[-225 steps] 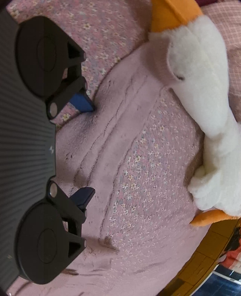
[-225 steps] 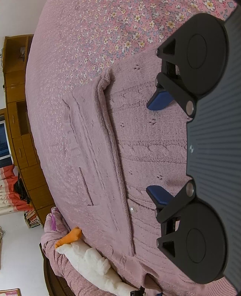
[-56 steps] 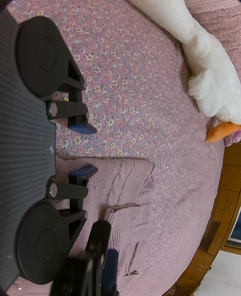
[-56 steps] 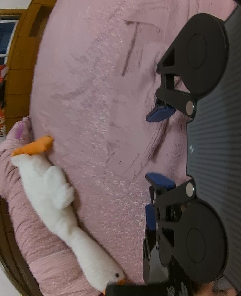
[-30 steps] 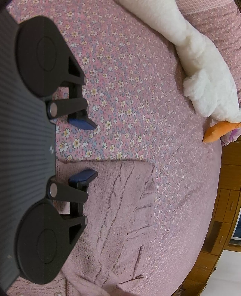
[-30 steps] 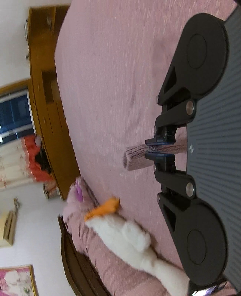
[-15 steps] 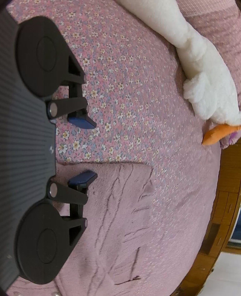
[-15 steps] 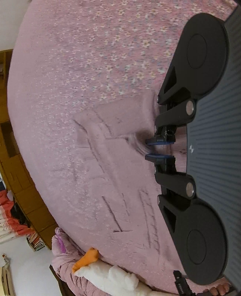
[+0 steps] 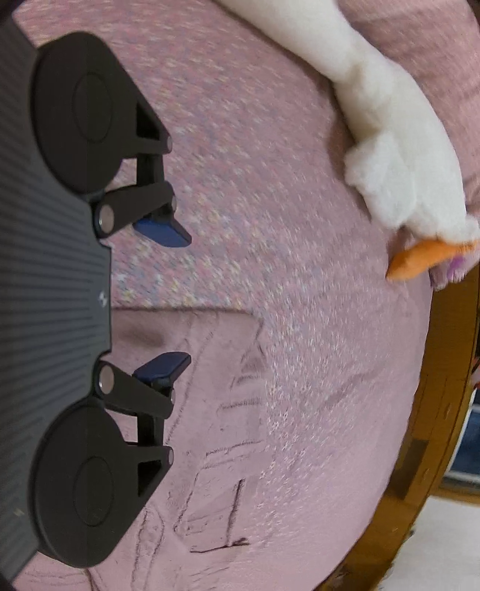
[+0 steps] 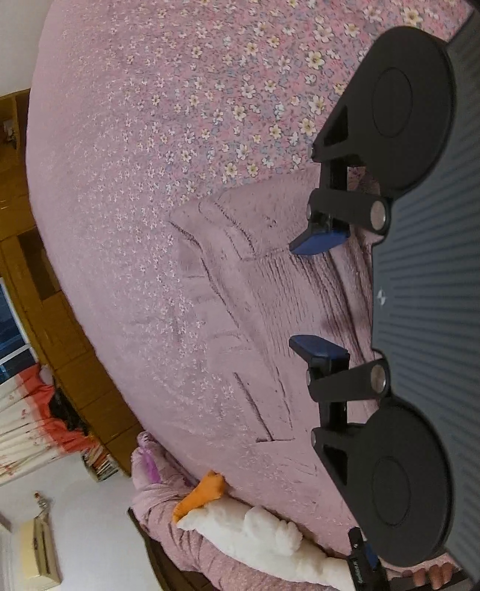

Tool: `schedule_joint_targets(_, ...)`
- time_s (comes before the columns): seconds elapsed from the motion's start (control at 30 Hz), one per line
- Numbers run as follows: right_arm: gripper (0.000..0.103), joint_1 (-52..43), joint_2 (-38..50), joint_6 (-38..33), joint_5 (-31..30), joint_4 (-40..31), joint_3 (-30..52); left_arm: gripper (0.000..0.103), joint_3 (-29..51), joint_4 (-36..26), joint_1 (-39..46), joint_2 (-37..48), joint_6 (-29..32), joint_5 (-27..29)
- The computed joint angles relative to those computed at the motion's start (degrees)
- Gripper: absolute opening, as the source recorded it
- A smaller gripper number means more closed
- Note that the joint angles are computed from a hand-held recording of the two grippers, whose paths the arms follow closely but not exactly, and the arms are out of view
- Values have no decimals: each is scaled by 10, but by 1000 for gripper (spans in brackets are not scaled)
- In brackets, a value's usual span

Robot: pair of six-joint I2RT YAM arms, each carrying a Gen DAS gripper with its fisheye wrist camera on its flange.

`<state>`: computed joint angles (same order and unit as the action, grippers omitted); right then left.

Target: Fold small clothes

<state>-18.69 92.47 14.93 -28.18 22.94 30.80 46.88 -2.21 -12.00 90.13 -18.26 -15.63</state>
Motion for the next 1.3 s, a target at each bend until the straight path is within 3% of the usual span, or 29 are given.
schedule_joint_targets(0.13, 57, -18, 48, 40, -35, 115, -32, 65, 62, -18, -1, 72, -2, 0)
schedule_joint_targets(0.33, 57, -23, 83, 80, -55, 149, -18, 64, 82, 27, 12, 116, -48, 81)
schedule_joint_targets(0.47, 57, -4, 75, 65, -32, 148, -20, 63, 72, 69, -2, 129, -47, 65)
schedule_joint_targets(0.53, 57, 10, 68, 66, -14, 148, -24, 57, 62, 83, -14, 128, -52, 37)
schedule_joint_targets(0.67, 57, 28, 67, 66, -2, 160, -32, 15, 29, 129, -15, 110, -46, 35)
schedule_joint_targets(0.83, 56, 57, 60, 49, 32, 164, -39, 14, -5, 167, -16, 81, -67, 23)
schedule_joint_targets(0.87, 45, 56, 58, 44, 35, 167, -43, 14, -11, 177, -21, 74, -62, 11)
schedule_joint_targets(0.9, 19, 51, 55, 30, 36, 168, -48, 14, -18, 186, -25, 68, -56, -2)
schedule_joint_targets(0.93, 9, 56, 51, 21, 48, 173, -52, 14, -23, 198, -29, 65, -49, -16)
schedule_joint_targets(1.03, 4, 63, 32, 19, 65, 264, -96, 14, -26, 208, -24, 70, -47, -29)
schedule_joint_targets(1.13, 4, 83, 12, -28, 110, 343, -139, 12, -6, 184, -11, 97, -61, -31)
schedule_joint_targets(1.3, 5, 83, 28, -24, 96, 179, -69, 12, 15, 159, 6, 115, -67, -14)
